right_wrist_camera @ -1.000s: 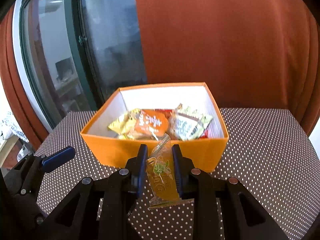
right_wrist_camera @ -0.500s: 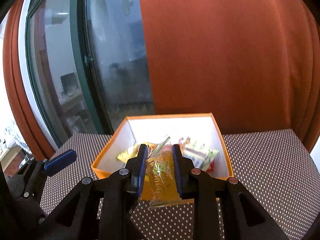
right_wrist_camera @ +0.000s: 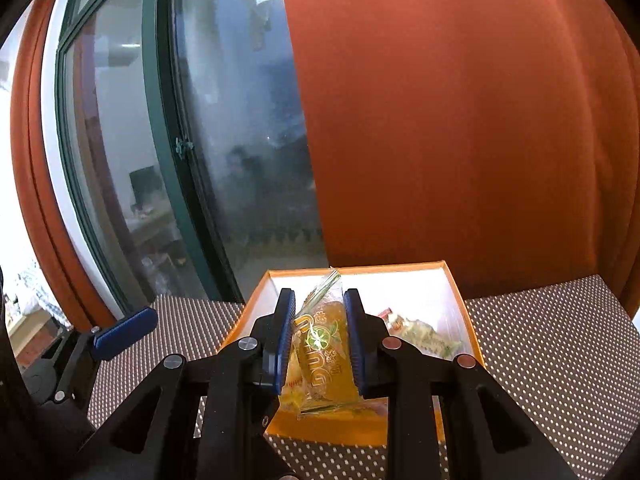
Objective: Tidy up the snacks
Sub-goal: 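Lower the jelly packet into the box and open the right tool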
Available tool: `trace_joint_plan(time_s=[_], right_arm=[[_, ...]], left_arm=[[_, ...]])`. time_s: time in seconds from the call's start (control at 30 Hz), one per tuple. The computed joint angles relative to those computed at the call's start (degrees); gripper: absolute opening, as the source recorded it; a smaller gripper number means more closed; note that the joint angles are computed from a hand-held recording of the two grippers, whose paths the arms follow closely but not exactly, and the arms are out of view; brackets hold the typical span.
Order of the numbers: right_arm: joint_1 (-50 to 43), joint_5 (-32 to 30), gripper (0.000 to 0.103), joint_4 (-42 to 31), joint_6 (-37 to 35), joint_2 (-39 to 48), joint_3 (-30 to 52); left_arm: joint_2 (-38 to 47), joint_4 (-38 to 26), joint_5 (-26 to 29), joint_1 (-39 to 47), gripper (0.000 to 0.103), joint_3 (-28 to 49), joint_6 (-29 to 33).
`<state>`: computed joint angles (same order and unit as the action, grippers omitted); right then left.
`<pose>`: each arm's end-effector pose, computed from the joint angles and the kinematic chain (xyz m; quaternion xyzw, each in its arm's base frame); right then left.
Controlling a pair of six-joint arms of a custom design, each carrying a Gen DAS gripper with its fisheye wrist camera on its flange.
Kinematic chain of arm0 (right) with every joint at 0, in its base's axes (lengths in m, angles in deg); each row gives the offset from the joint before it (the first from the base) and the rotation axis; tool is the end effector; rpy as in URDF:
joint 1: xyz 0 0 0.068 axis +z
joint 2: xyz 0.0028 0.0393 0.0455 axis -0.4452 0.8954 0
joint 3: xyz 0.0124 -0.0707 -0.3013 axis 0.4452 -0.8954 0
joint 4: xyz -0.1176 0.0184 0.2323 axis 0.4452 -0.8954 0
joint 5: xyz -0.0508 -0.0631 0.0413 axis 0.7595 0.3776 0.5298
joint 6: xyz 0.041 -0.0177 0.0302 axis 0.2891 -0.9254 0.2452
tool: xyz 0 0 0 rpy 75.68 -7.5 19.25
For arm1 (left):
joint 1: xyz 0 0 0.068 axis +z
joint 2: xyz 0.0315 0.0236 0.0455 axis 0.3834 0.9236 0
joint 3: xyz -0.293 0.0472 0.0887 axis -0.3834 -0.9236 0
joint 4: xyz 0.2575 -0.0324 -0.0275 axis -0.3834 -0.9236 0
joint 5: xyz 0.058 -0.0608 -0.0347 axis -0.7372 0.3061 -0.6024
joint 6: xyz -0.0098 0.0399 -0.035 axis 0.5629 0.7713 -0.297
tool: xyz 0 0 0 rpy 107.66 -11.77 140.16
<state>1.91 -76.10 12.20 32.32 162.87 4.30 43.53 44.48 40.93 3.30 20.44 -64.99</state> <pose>0.1979 0.1089 0.1815 -0.1696 0.8230 0.1845 0.5098 0.1765 -0.0443 0.1978 -0.0725 0.8529 0.0632 0.5131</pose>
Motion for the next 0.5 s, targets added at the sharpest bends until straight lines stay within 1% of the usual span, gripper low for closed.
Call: trace_joint_plan(time_s=[0.07, 0.13, 0.17, 0.23, 0.4, 0.5], right_arm=[[0.4, 0.0, 0.027, 0.8, 0.1, 1.8, 1.1], [1.4, 1.0, 0.027, 1.6, 0.0, 3.4, 1.8], [1.9, 1.5, 0.027, 2.4, 0.2, 4.6, 2.1], [2.2, 1.0, 0.027, 3.3, 0.4, 7.2, 3.3], [2.6, 0.0, 0.027, 6.3, 1.1, 14.5, 6.5], [2.4, -1.7, 0.027, 6.9, 1.3, 20.1, 10.2]], left_arm=[[0.7, 1.7, 2.5, 2.8, 0.096, -0.4, 0.3], [1.1, 1.3, 4.5, 4.9, 0.096, -0.1, 0.7], [1.9, 2.2, 5.5, 6.3, 0.097, -0.2, 1.1], [3.7, 3.5, 7.3, 8.8, 0.097, 0.0, 1.7], [12.2, 8.7, 12.1, 15.5, 0.099, 1.3, 3.1], [17.6, 10.5, 13.8, 18.7, 0.099, 3.0, 3.0]])
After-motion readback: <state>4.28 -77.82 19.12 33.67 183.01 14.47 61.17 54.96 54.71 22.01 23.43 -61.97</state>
